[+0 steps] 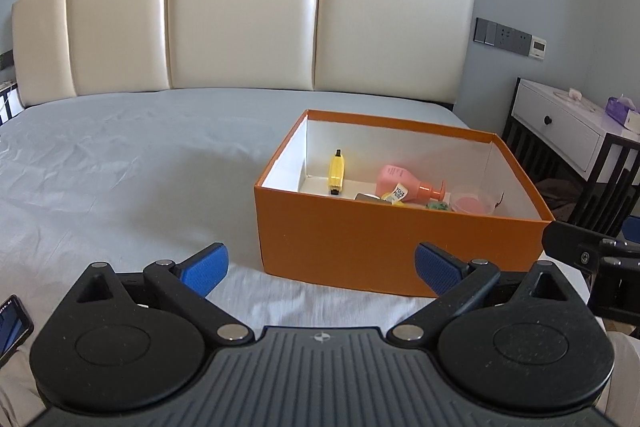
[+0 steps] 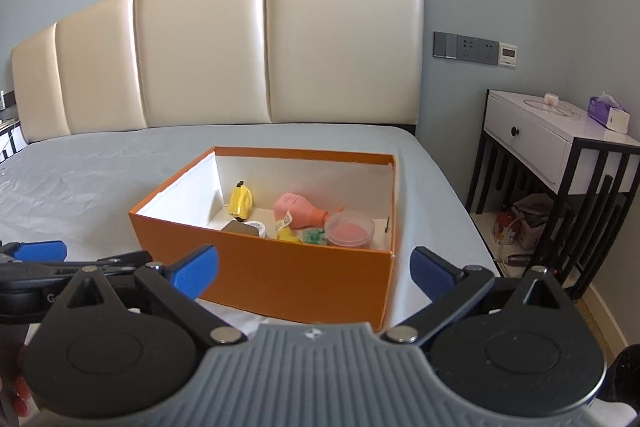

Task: Organize rigid objects

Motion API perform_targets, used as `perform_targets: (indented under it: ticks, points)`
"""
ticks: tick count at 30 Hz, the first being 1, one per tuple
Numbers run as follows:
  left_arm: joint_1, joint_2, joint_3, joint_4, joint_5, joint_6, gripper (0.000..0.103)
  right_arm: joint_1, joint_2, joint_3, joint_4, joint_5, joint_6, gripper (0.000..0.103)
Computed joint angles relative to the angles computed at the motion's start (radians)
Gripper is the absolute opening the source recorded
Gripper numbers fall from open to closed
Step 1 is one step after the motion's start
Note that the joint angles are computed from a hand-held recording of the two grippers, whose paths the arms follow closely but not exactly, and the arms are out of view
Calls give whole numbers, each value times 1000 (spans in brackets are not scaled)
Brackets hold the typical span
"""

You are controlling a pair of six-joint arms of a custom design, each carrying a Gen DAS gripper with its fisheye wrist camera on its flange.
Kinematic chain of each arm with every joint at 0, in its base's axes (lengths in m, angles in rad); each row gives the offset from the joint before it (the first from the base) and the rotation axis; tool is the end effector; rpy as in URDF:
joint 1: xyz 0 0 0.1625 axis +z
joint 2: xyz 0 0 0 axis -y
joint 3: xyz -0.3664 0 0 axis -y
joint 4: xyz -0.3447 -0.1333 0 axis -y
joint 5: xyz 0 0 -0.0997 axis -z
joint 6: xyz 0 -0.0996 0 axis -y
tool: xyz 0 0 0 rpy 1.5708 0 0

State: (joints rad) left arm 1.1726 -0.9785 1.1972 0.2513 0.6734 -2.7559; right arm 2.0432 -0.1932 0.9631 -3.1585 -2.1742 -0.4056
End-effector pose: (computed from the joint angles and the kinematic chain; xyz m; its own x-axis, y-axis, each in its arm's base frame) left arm -0.0191 -0.5900 0.2747 -0.7170 -0.2141 -0.6634 0.4806 0.5375 -0.6929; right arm 0.4029 -0.6196 0.0096 -0.7241 -0.2458 0.6444 -0.6496 0.5572 -0.5173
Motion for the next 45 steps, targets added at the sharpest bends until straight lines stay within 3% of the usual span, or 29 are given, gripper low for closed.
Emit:
perform_targets:
  ticks: [5,45]
  points:
    - [-7,9,-10,25,-22,-4,103,-2,-3,-2,29,-12,39,100]
    - [0,32,-58,117,-27,-58,103,-1,-2,-3,92,-29,60,100]
